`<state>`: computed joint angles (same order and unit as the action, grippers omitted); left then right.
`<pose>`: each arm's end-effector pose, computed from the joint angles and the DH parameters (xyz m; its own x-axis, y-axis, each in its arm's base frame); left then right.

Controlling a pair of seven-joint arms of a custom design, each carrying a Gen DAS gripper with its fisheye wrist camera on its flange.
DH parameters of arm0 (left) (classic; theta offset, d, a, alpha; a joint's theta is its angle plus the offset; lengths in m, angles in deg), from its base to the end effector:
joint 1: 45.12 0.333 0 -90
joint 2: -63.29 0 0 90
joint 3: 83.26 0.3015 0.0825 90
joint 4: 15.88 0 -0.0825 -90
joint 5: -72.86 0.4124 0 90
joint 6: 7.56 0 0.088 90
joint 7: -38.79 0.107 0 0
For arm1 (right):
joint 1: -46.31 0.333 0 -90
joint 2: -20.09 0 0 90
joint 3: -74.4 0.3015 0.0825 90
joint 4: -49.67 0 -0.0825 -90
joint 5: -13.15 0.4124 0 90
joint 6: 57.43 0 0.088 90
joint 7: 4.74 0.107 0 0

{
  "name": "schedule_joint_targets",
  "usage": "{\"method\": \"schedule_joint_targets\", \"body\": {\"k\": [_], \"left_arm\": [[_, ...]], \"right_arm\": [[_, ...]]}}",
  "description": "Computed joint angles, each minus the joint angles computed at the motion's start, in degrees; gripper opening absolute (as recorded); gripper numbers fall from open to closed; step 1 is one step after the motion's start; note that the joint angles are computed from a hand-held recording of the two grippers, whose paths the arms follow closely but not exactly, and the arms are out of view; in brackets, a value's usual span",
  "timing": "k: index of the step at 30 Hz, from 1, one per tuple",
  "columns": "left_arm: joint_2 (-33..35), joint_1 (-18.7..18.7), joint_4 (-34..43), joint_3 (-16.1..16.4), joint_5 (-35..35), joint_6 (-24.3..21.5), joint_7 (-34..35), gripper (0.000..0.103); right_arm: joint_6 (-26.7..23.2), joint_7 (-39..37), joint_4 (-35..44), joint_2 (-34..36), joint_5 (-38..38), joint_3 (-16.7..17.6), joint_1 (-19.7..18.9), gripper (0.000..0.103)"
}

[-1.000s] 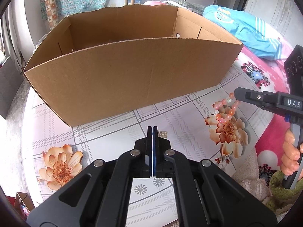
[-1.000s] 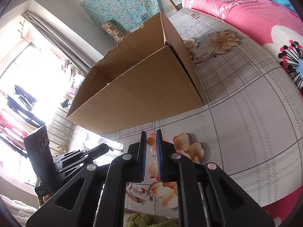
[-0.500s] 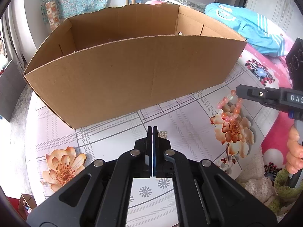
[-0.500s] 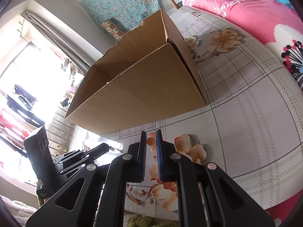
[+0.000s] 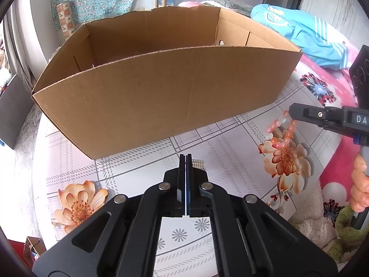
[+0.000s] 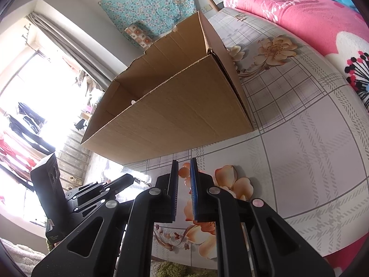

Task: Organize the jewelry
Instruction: 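Carry the bracelet and chain over the box and open both tools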

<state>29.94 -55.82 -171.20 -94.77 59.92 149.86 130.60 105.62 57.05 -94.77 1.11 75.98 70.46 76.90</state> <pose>0.4030 -0.1526 0.4412 -0.2567 -0.9645 0.0627 -0.7997 0.1755 -0.5742 0.4522 0.1741 0.4169 0.1589 -0.8075 -0.5680 -0.8502 0.1805 -0.4945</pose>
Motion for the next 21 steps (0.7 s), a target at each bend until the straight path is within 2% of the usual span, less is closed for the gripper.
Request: {"method": "schedule_joint_targets", "body": {"k": [2, 6, 14, 19, 21], "left_arm": [[-0.58, -0.28, -0.01, 0.27, -0.22, 0.0, 0.21, 0.0], [-2.79, -2.94, 0.09, 3.03, -3.42, -0.21, 3.02, 0.0], [-8.57, -7.9, 2.11, 9.14, -11.2, -0.24, 13.51, 0.0], [-6.31, -8.99, 6.37, 10.86, -15.56, 0.95, 19.68, 0.0], [-4.15, -8.89, 8.45, 11.11, -17.03, 1.28, 21.43, 0.0]], "right_arm": [[-0.12, -0.82, -0.11, -0.65, 0.43, -0.2, 0.2, 0.01], [-0.62, -2.75, -0.12, -3.0, 1.33, -0.87, 1.08, 0.01], [-0.8, -7.12, 2.77, -7.45, 1.77, -1.91, 3.06, 0.01], [-1.66, -10.86, 7.7, -5.94, 2.38, -3.64, 4.65, 0.01], [-2.94, -11.2, 10.4, -3.77, 2.08, -3.51, 3.88, 0.01]]}}
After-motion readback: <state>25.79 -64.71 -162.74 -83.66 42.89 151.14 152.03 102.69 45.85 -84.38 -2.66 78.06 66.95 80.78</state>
